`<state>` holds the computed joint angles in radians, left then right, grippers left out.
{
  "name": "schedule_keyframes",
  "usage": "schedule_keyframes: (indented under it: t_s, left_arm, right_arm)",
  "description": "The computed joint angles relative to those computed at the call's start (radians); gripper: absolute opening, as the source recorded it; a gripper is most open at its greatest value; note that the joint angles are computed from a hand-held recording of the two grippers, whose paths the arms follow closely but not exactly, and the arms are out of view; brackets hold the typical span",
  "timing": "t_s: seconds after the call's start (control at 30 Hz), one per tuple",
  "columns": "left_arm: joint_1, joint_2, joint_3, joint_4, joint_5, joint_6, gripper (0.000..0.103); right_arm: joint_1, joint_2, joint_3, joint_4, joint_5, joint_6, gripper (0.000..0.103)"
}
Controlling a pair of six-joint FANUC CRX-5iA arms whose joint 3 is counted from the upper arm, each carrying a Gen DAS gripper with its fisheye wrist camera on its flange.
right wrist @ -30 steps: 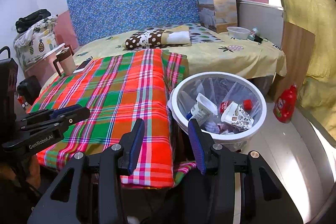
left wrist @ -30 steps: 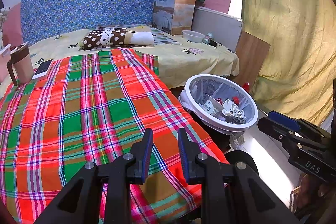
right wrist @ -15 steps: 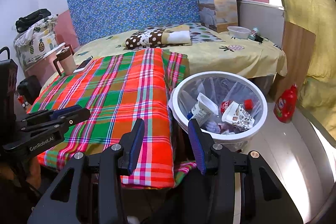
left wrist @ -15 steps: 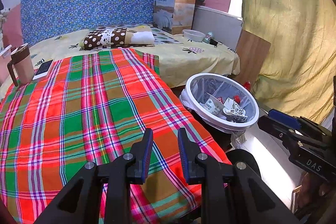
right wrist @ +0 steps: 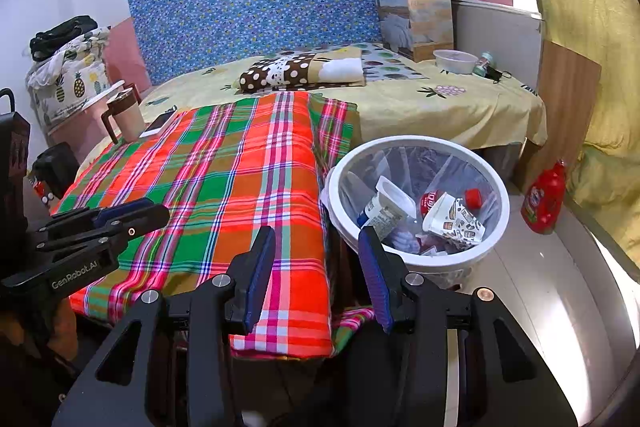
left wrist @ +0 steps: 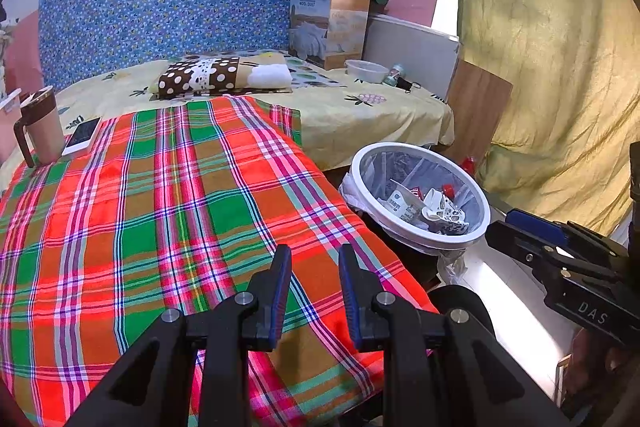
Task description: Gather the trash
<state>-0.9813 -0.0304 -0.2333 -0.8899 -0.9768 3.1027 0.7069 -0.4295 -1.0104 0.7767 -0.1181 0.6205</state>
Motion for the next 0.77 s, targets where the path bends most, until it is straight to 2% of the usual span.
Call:
schedule_keyframes:
  t_s: [0.77]
  left_arm:
    - [0.007, 0.008, -0.006, 0.006, 0.026, -0.02, 0.024]
  right_arm:
    - [-0.003, 0.0, -0.004, 0.008, 0.003, -0.007, 0.045]
